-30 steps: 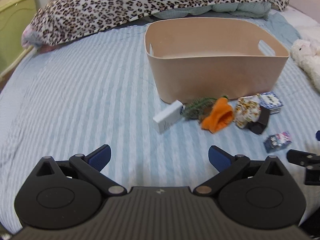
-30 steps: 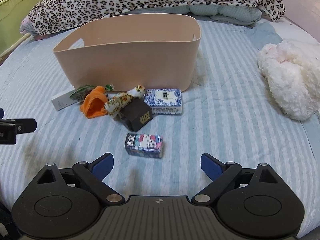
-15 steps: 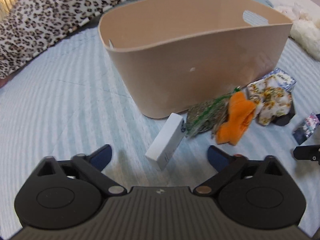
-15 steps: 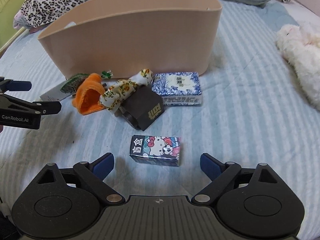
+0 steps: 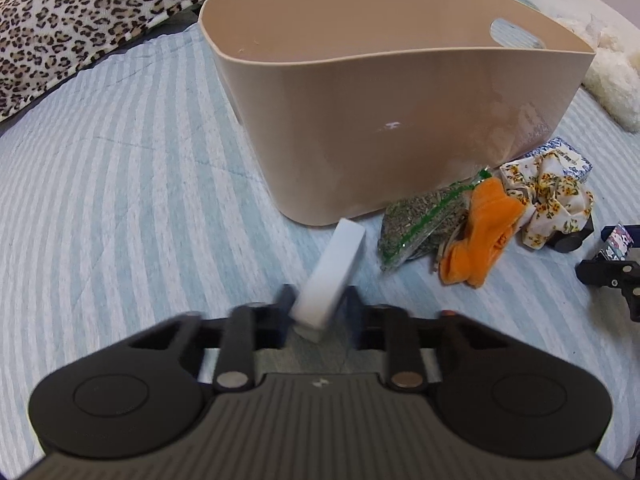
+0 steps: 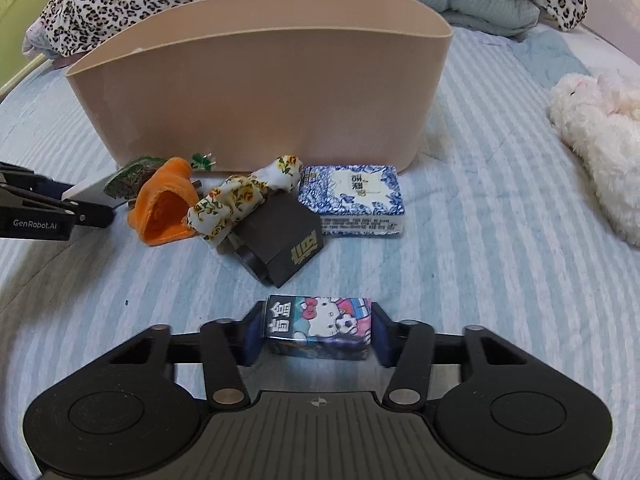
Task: Organize objects
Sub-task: 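Grasp the white box with the left tool while the right tool grasps the Hello Kitty box, then drop the white box and Hello Kitty box into the basket with both tools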
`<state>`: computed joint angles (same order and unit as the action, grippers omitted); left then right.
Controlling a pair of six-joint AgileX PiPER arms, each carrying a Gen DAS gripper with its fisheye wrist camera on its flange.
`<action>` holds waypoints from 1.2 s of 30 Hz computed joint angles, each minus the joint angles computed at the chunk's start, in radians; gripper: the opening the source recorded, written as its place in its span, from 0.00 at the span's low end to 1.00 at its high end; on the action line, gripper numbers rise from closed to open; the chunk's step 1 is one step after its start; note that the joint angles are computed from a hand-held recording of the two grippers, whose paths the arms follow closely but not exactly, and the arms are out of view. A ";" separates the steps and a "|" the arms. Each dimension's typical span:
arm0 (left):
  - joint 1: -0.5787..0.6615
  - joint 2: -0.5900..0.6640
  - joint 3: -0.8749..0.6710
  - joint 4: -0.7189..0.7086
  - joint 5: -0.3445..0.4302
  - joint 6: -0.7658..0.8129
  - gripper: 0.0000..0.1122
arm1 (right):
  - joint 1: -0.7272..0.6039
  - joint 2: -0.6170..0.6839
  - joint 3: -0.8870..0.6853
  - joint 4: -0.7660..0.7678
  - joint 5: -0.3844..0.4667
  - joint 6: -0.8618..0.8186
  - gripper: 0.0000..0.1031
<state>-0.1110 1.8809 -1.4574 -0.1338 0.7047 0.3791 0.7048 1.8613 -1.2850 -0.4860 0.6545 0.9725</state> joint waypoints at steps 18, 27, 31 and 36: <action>-0.129 -0.221 -0.044 0.168 -0.019 -0.241 0.14 | -0.113 -0.198 -0.040 0.017 -0.014 -0.196 0.46; -0.217 -0.040 -0.310 0.330 0.025 -0.440 0.14 | -0.210 -0.081 -0.265 0.051 -0.056 -0.331 0.46; -0.246 0.107 -0.473 0.392 0.075 -0.535 0.14 | -0.243 0.050 -0.435 0.140 -0.027 -0.420 0.46; -0.256 0.300 -0.721 0.400 0.193 -0.580 0.14 | -0.254 0.204 -0.619 0.162 0.037 -0.476 0.46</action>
